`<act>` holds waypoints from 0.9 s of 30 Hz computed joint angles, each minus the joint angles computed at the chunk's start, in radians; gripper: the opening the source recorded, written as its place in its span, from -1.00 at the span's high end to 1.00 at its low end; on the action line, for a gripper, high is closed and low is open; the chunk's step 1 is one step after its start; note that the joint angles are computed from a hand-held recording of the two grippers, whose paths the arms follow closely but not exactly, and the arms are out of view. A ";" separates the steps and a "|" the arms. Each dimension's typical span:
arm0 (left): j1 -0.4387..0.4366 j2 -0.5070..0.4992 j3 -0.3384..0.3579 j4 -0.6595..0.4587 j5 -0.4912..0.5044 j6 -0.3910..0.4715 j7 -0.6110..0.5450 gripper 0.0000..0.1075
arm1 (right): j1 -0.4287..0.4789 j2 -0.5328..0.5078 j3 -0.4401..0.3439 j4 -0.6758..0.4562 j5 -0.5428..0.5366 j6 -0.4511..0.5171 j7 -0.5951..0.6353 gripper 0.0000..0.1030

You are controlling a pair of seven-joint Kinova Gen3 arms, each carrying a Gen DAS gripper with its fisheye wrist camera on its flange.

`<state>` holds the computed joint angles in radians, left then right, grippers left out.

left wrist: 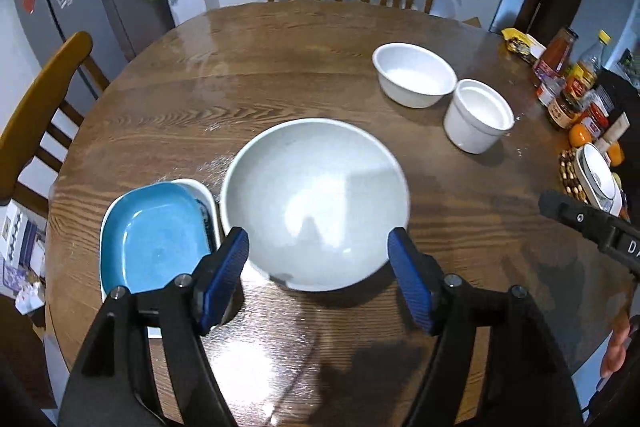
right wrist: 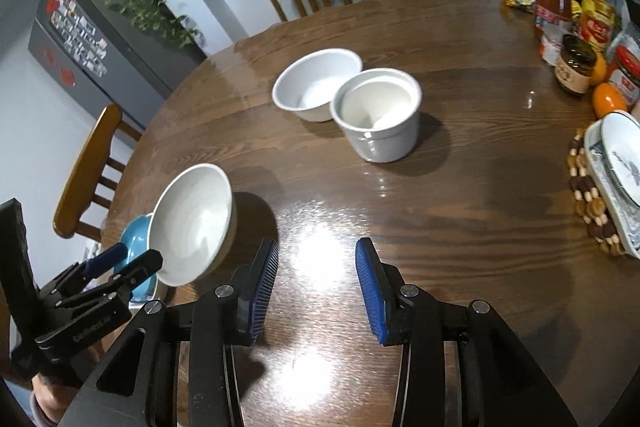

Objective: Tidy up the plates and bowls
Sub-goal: 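Carry the large white bowl with the left gripper onto the teal dish, then open the left gripper and move it toward the smaller white bowl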

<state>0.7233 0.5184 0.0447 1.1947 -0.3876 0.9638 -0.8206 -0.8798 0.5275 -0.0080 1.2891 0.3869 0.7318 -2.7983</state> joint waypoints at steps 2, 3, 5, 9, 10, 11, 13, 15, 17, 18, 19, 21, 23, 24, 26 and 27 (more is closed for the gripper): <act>0.011 0.007 0.002 -0.020 -0.010 0.006 -0.008 -0.34 | -0.014 -0.022 0.017 0.031 0.022 -0.009 -0.028 0.21; 0.014 0.009 0.003 -0.027 -0.012 0.007 -0.014 -0.35 | -0.017 -0.033 0.022 0.045 0.033 -0.013 -0.039 0.21; 0.025 0.016 0.002 -0.048 -0.022 0.012 -0.023 -0.36 | -0.026 -0.056 0.030 0.068 0.063 -0.015 -0.066 0.21; 0.053 0.041 -0.003 -0.115 -0.043 0.032 -0.055 -0.39 | -0.037 -0.096 0.038 0.091 0.136 0.009 -0.117 0.21; 0.058 0.045 -0.005 -0.128 -0.046 0.037 -0.061 -0.40 | -0.038 -0.111 0.038 0.099 0.157 0.018 -0.129 0.21; 0.064 0.056 -0.007 -0.154 -0.052 0.048 -0.072 -0.40 | -0.035 -0.121 0.034 0.102 0.174 0.025 -0.135 0.21; 0.078 0.070 -0.017 -0.192 -0.061 0.062 -0.083 -0.40 | -0.030 -0.134 0.025 0.096 0.208 0.049 -0.143 0.21; 0.080 0.085 -0.017 -0.238 -0.057 0.076 -0.109 -0.42 | -0.019 -0.145 0.013 0.082 0.234 0.078 -0.136 0.21; 0.088 0.106 -0.023 -0.294 -0.056 0.096 -0.129 -0.42 | -0.005 -0.153 0.001 0.072 0.250 0.089 -0.127 0.21; 0.093 0.113 -0.030 -0.313 -0.059 0.102 -0.136 -0.42 | 0.000 -0.158 -0.003 0.067 0.260 0.098 -0.120 0.21; 0.100 0.121 -0.036 -0.335 -0.062 0.109 -0.142 -0.42 | 0.005 -0.160 -0.008 0.061 0.267 0.107 -0.115 0.21; 0.109 0.141 -0.046 -0.387 -0.064 0.126 -0.156 -0.46 | 0.012 -0.160 -0.017 0.035 0.278 0.133 -0.090 0.21; 0.113 0.156 -0.052 -0.433 -0.059 0.141 -0.169 -0.50 | 0.025 -0.162 -0.026 0.025 0.278 0.133 -0.067 0.21; 0.115 0.162 -0.056 -0.451 -0.057 0.147 -0.176 -0.51 | 0.029 -0.162 -0.029 0.017 0.277 0.137 -0.055 0.21; 0.125 0.185 -0.068 -0.510 -0.059 0.172 -0.190 -0.52 | 0.029 -0.157 -0.029 -0.006 0.285 0.153 -0.030 0.21; 0.127 0.194 -0.072 -0.536 -0.057 0.183 -0.197 -0.53 | 0.033 -0.154 -0.031 -0.017 0.284 0.156 -0.013 0.21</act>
<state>0.8503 0.7126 -0.0276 0.6589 -0.4450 1.1463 -1.0177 -0.8464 0.3737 -0.0393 1.2720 0.6710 0.8881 -2.8117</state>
